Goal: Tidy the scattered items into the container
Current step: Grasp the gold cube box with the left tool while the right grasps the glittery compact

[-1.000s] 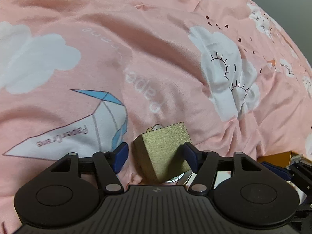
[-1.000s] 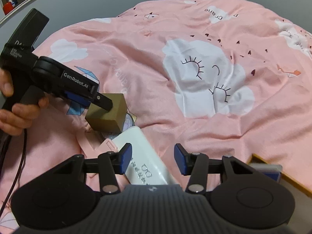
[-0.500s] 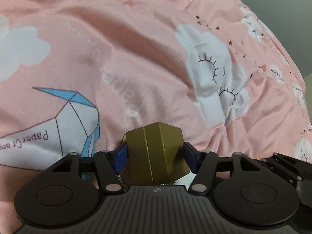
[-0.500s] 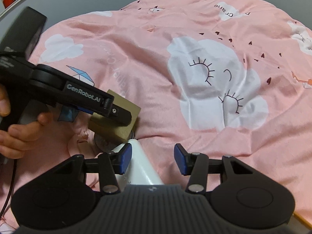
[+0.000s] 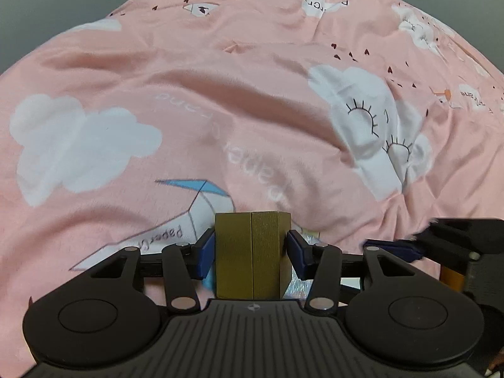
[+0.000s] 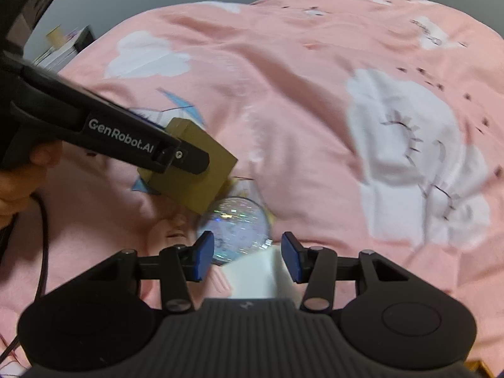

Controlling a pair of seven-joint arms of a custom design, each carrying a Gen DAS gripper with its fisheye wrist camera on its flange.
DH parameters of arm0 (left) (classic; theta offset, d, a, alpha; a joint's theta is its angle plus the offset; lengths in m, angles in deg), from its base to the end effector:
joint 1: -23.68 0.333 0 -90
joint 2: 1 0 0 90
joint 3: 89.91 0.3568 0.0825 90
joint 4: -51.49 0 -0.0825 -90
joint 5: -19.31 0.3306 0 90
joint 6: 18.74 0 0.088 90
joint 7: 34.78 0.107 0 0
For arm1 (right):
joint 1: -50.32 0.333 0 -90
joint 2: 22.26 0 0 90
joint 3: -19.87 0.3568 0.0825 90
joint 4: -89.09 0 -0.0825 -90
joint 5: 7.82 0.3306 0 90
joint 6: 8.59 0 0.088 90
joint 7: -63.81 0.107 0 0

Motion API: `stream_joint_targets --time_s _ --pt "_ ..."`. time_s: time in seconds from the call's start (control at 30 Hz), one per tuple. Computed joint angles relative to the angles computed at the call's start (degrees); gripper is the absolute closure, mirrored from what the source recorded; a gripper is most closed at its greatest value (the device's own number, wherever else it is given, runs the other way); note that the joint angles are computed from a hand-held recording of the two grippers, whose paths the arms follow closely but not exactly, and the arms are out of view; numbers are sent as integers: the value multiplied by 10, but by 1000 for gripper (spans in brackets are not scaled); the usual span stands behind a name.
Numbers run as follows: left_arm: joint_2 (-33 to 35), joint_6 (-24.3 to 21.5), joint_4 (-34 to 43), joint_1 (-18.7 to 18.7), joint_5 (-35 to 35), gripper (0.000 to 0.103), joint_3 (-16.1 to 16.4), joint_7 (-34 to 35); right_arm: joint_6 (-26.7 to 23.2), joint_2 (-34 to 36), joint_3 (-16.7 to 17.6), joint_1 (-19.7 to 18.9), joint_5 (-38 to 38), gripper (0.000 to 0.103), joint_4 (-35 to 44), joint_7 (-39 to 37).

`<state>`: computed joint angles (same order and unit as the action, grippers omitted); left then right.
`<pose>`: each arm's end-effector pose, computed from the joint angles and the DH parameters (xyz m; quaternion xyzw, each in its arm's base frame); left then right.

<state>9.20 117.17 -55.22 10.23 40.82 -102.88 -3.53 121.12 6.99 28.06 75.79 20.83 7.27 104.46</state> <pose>0.5381 -0.2520 0.5240 -0.8003 0.5610 -0.1606 0.1383 0.5910 0.3798 0.4954 -0.9363 0.1961 0.0233 0.2903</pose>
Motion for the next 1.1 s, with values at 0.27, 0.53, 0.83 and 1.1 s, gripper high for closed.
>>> stream_joint_targets --time_s 0.27,0.53,0.83,1.1 --pt "-7 5 -17 -2 14 47 1 -13 -46 44 -1 27 -54 58 59 -31" --pt "-26 41 -46 12 -14 47 2 -3 -46 66 -10 52 -87 45 84 -51" --pt "-40 81 -76 22 -42 47 4 3 -27 82 -28 78 -136 32 91 -23" --pt "-39 77 -75 17 -16 47 5 -11 -32 59 -18 55 -115 61 80 -19"
